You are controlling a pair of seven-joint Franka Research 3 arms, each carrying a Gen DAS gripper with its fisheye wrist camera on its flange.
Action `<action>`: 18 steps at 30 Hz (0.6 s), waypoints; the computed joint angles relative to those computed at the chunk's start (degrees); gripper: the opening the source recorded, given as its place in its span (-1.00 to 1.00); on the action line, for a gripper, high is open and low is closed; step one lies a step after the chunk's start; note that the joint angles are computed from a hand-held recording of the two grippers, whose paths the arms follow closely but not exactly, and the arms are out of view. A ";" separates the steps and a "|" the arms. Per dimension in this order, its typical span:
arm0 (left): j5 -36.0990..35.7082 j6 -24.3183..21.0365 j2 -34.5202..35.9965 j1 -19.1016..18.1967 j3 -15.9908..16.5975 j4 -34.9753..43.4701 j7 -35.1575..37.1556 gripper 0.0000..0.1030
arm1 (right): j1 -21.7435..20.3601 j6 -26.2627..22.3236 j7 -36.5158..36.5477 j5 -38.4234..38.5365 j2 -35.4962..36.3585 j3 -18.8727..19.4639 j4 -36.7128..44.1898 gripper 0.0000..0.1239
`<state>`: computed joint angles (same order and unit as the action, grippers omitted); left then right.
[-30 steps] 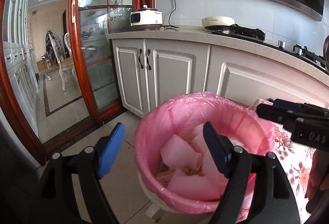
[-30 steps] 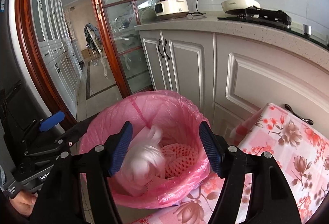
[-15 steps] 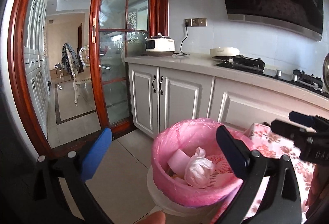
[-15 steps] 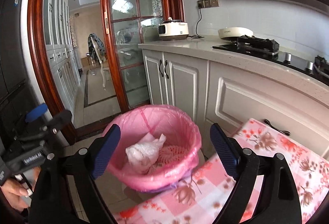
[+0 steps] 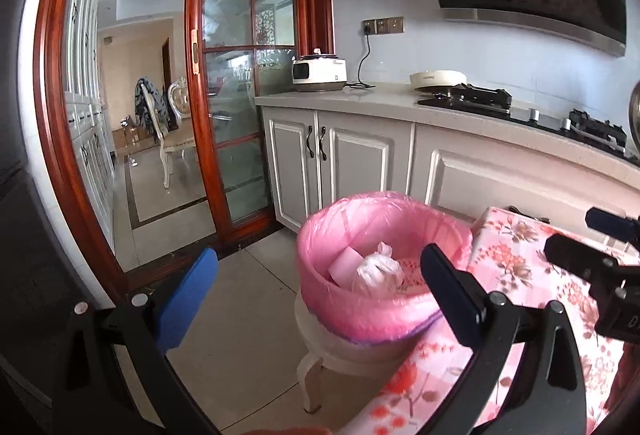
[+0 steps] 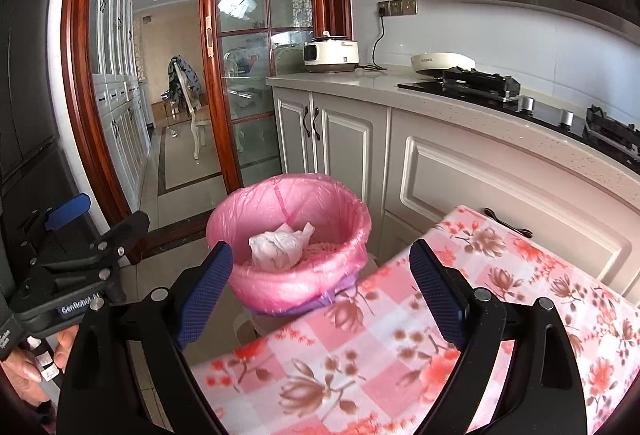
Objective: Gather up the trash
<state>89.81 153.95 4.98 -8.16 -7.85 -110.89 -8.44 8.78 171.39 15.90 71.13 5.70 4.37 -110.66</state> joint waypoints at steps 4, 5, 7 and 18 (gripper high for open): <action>0.00 1.30 -2.10 -0.33 -0.80 -3.13 -1.15 0.91 | -0.09 -0.38 -4.18 5.62 -3.15 -0.57 -2.92 0.37; -1.04 1.45 -2.34 -0.35 -0.98 -3.60 -0.44 0.91 | 0.15 -0.19 -4.49 6.12 -3.66 -0.86 -3.45 0.37; -2.09 2.70 -3.04 -0.21 -1.13 -4.64 -0.18 0.91 | 0.71 0.48 -5.16 6.84 -4.95 -1.34 -4.96 0.37; -1.48 3.62 -8.46 0.49 -2.81 -10.20 -1.28 0.91 | 3.46 3.28 -7.27 11.14 -10.48 -3.54 -11.45 0.37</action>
<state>88.33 157.58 -3.48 -7.67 -10.66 -121.09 -9.72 12.24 174.67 8.63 82.27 -4.78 0.83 -122.11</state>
